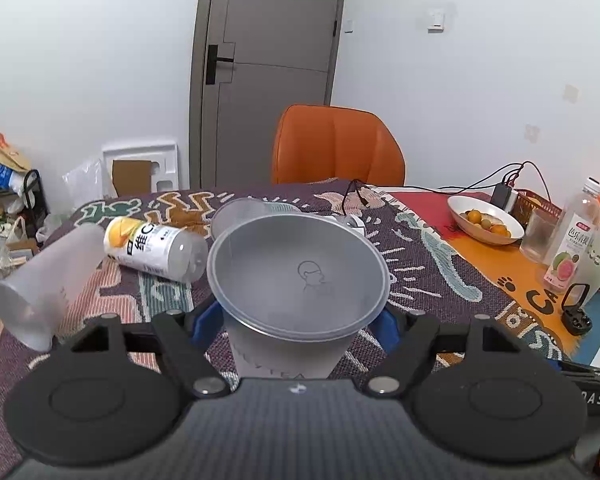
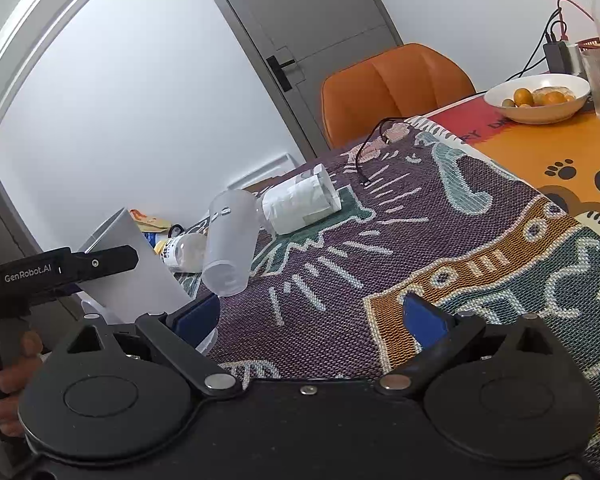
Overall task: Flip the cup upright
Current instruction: 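Lower the upright cup with the left gripper onto the patterned cloth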
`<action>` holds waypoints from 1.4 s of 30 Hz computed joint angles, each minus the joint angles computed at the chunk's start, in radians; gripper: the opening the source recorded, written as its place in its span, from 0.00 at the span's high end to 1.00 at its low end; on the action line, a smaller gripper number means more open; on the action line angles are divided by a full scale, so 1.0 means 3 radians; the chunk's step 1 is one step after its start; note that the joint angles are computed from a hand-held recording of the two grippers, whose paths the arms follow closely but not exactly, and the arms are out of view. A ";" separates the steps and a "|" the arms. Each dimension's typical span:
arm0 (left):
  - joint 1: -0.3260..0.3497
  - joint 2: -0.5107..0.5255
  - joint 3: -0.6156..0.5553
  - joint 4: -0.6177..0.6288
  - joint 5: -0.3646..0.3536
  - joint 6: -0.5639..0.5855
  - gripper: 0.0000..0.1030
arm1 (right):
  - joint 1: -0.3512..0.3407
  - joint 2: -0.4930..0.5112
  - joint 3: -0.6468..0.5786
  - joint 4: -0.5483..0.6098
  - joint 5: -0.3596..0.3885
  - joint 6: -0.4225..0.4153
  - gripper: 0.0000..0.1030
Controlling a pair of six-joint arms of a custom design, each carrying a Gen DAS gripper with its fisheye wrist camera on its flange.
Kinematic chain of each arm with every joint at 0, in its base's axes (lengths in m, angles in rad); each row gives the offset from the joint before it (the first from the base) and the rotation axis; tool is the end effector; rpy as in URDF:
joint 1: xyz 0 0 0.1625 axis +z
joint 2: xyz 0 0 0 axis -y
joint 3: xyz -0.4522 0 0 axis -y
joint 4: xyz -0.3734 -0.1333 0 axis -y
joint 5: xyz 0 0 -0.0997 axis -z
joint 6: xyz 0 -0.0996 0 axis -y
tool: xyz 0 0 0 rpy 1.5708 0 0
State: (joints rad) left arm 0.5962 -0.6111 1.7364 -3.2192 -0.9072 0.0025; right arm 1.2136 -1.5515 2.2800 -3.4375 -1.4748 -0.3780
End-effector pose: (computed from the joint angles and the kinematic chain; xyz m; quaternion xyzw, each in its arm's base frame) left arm -0.4342 -0.5299 0.0668 0.3543 0.8460 -0.3632 0.1640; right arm -0.0127 -0.4426 0.4150 0.0346 -0.8411 0.5168 0.1557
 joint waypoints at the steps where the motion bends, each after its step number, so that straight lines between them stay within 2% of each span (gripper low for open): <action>1: -0.0001 0.0009 0.0007 -0.0006 0.0006 -0.0005 0.27 | 0.0013 0.0010 -0.0001 -0.0005 -0.0017 0.0000 0.03; 8: 0.0013 0.0043 0.0006 0.0076 0.0036 -0.0076 0.26 | 0.0044 0.0024 0.0009 -0.0035 -0.0077 -0.0016 0.03; 15: -0.0013 0.0049 0.0047 -0.0008 0.0083 -0.0068 0.17 | 0.0041 0.0017 0.0018 -0.0073 -0.0102 -0.0005 0.03; 20: -0.0052 0.0014 0.0124 -0.0022 0.0128 -0.0074 0.16 | 0.0035 0.0006 0.0036 -0.0121 -0.0063 -0.0016 0.00; 22: -0.0067 -0.0002 0.0189 -0.0146 0.0136 -0.0092 0.06 | 0.0036 0.0005 0.0051 -0.0176 -0.0038 -0.0028 0.00; 23: -0.0075 -0.0011 0.0229 -0.0234 0.0139 -0.0099 0.05 | 0.0027 -0.0004 0.0056 -0.0184 -0.0006 -0.0037 0.00; 27: -0.0100 -0.0064 0.0336 -0.0363 0.0177 -0.0134 0.05 | 0.0024 -0.0018 0.0066 -0.0207 0.0046 -0.0049 0.00; 36: -0.0156 -0.0149 0.0591 -0.0713 0.0421 -0.0278 0.05 | 0.0107 0.0016 0.0123 -0.0433 0.0041 -0.0158 0.00; 42: -0.0178 -0.0222 0.0753 -0.0874 0.0493 -0.0459 0.05 | 0.0227 0.0033 0.0142 -0.0450 -0.0078 -0.0241 0.00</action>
